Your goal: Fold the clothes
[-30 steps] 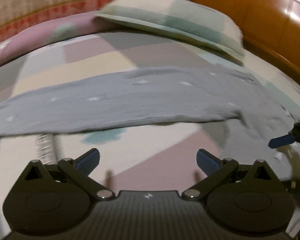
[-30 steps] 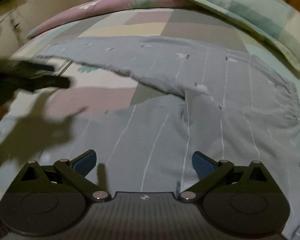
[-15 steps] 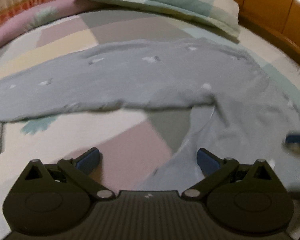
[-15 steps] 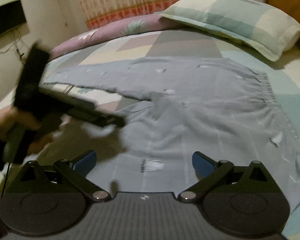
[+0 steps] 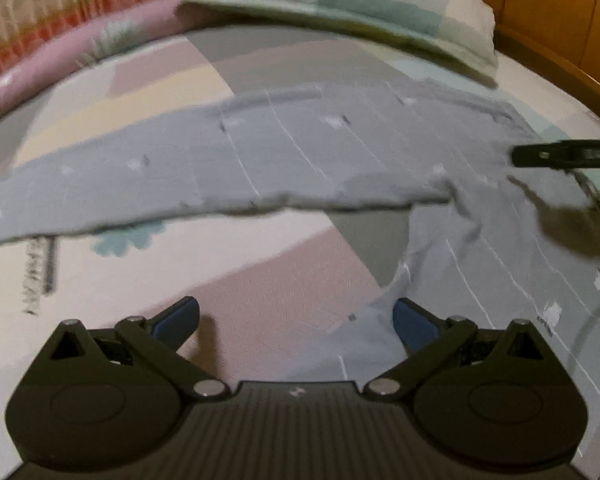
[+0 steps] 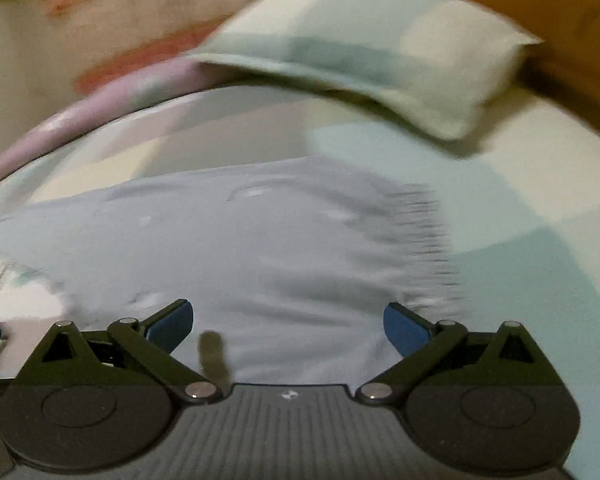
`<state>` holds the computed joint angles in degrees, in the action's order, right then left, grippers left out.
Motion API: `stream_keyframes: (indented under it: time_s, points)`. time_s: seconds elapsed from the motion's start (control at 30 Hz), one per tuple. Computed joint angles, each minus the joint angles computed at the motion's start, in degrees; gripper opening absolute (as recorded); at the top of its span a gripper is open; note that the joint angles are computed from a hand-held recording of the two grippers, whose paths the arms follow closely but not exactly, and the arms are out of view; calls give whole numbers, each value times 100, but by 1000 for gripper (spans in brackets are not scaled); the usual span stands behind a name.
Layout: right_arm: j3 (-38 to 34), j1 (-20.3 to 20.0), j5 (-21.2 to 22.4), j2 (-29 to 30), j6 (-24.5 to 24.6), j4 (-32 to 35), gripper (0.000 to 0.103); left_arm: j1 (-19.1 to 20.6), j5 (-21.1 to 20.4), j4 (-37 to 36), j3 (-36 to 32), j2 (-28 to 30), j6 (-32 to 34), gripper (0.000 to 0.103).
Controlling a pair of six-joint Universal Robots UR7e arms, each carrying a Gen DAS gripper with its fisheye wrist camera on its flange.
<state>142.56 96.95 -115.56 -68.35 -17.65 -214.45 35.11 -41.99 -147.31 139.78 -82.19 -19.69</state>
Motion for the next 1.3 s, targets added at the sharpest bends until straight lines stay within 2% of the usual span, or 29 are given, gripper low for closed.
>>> stream_keyframes:
  time_s: [0.07,0.13,0.2,0.27,0.33,0.37,0.4,0.47,0.5,0.53,0.6,0.67,0.77,0.87,0.97,1.07,1.13,1.23,1.3]
  points:
    - [323,-93,436,-466,205,259,103,-163,-140,-164,100,-213,159,102]
    - [631,-52,571,-768,75,461,103,-247,-619,-410,165,-379,379,102]
    - [912,42,568,-873,-75,484,103,-204,-1246,-708,177,-396,591,102]
    - [1114,196,360,-789,-190,365,103,-44,-1829,-994,118,-169,719,102]
    - [1272,315,166,-620,-275,149,103,143,-2153,-1329,71,174,799,102]
    - [1331,335,99,-492,-310,-25,103,235,-2231,-1499,47,351,809,102]
    - [1388,356,31,-360,-345,-203,103,299,-2131,-1699,40,521,772,102]
    - [1419,450,-116,-197,-412,-403,103,351,-1678,-2132,69,758,765,102]
    - [1430,501,-190,-120,-445,-496,103,346,-1391,-2102,31,824,625,102]
    - [1436,530,-244,-91,-489,-512,103,322,-1121,-1832,-28,784,316,101]
    - [1447,559,-296,-74,-561,-517,103,315,-1102,-1131,-130,403,-130,101]
    - [1439,531,-303,-40,-636,-559,103,159,-1128,-868,41,-108,-199,101]
    - [1402,565,-421,117,-730,-708,103,-361,-825,298,333,-1056,-499,102]
    - [1339,708,-689,480,-864,-1076,103,-794,-700,1769,488,-1927,-1073,102]
    - [1321,757,-784,650,-850,-1298,103,-1051,-705,3117,570,-2515,-1946,102]
    - [1282,812,-880,607,-752,-1144,103,-1191,-906,4178,642,-3090,-3031,102]
    - [1260,865,-959,559,-672,-1001,103,-1531,-986,5004,677,-3724,-3554,102]
    - [1230,911,-1036,566,-616,-939,103,-1718,-1205,5894,437,-4022,-3785,102]
    - [1202,945,-1098,555,-561,-861,103,-1745,-1065,6390,229,-4138,-3958,102]
